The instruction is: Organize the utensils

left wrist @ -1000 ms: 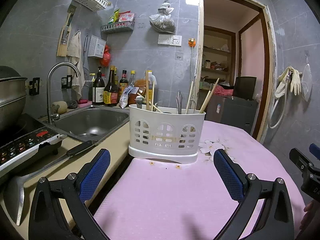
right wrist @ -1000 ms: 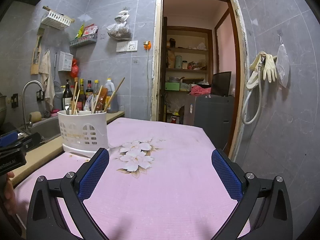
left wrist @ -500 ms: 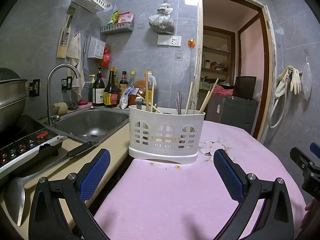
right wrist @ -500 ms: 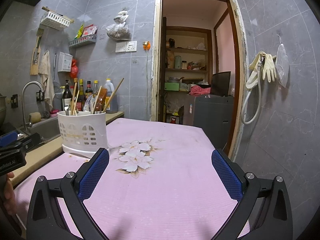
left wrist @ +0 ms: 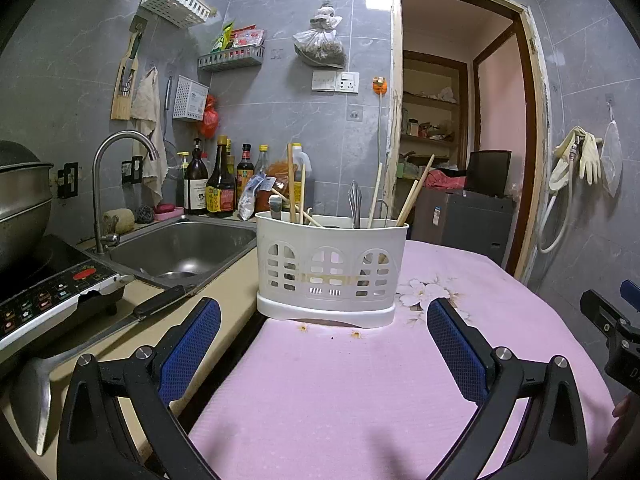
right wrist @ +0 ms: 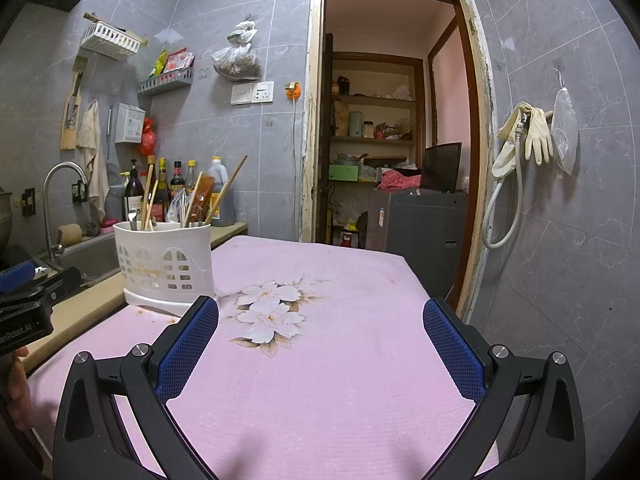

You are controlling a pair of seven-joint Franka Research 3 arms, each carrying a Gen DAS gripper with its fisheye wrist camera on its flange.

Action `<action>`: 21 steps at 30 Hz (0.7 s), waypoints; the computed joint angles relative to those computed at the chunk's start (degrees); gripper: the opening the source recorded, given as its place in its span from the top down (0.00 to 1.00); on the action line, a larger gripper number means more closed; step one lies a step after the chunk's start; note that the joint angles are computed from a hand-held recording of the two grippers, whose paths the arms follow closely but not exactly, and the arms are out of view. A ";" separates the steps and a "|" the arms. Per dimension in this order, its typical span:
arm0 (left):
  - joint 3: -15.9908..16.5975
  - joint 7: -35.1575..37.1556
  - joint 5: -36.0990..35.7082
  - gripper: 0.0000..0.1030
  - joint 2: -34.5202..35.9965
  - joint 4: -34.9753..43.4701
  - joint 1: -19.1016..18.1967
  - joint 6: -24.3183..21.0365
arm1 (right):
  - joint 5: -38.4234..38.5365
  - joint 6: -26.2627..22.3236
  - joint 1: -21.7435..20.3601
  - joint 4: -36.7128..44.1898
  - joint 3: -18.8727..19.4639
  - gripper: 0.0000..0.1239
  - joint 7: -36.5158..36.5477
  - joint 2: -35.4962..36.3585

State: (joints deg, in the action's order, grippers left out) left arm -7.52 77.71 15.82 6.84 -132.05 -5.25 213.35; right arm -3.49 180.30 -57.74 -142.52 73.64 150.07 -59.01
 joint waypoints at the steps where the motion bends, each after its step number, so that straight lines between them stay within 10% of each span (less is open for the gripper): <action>1: -0.01 -0.06 0.06 0.02 0.04 0.04 0.03 0.02 | 0.00 -0.02 0.01 0.02 0.00 0.17 0.04 0.02; 21: -0.07 0.19 0.03 0.02 0.02 0.03 -0.02 -0.20 | -0.36 -0.04 0.20 -0.13 -0.32 0.17 -0.13 0.60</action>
